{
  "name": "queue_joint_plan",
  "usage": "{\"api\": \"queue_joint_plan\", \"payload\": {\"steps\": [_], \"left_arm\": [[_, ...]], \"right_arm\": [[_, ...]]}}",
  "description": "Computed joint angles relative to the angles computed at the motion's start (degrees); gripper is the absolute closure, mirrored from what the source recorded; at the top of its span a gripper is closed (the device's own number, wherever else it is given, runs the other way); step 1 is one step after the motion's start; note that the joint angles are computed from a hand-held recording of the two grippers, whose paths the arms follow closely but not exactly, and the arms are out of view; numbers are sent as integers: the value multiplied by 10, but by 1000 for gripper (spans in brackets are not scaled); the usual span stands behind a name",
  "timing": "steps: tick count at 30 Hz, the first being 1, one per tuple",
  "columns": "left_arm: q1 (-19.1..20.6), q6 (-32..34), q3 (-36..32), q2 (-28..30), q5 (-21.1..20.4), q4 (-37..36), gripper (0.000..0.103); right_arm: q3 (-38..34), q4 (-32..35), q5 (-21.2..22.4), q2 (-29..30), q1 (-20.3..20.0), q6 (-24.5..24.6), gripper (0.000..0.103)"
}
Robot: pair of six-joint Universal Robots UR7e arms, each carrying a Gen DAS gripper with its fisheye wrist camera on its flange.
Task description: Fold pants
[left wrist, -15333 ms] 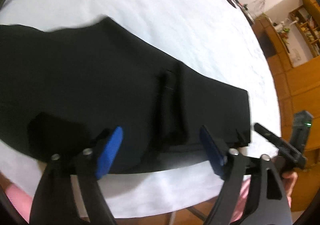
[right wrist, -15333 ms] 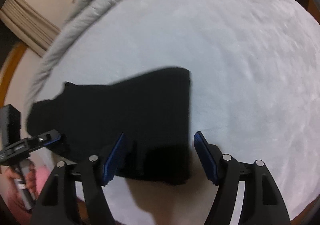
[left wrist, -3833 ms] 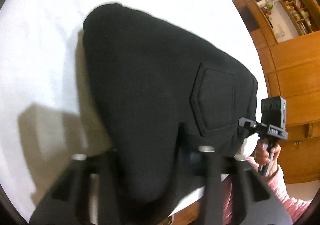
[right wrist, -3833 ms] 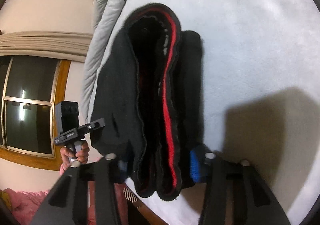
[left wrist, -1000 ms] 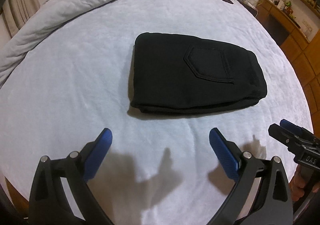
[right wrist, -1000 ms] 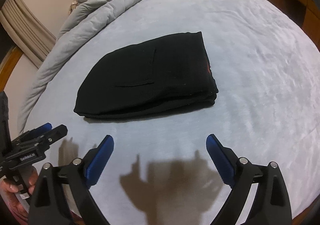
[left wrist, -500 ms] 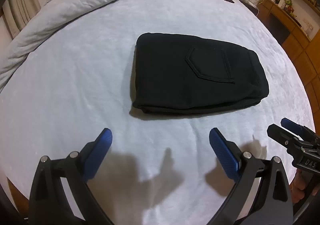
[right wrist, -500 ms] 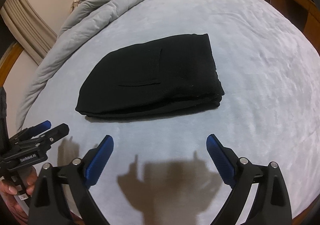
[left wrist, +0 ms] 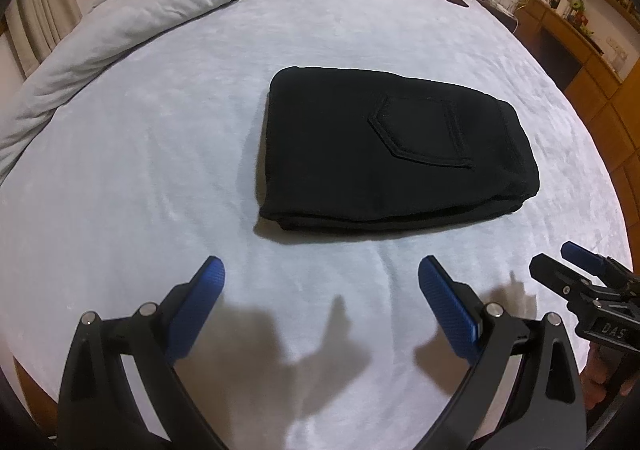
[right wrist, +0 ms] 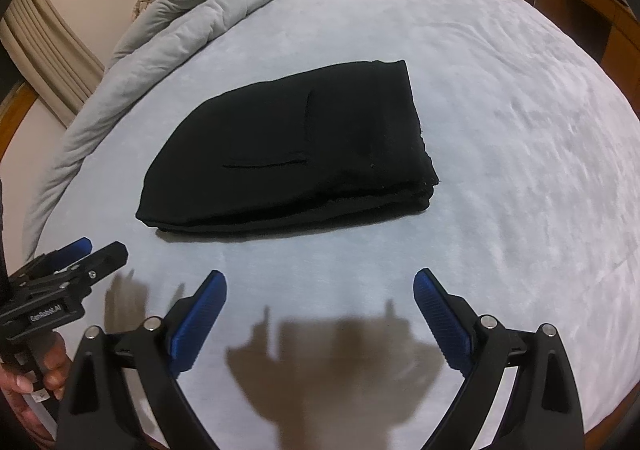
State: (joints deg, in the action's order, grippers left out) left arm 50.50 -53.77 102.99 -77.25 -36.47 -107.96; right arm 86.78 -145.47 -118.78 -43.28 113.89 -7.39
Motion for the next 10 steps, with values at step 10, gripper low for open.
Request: {"api": "queue_joint_plan", "payload": {"steps": [10], "left_arm": [[4,-1,-1,-1,-15,-5,6]], "right_arm": [[2,6,-3,1,-6,12,8]]}}
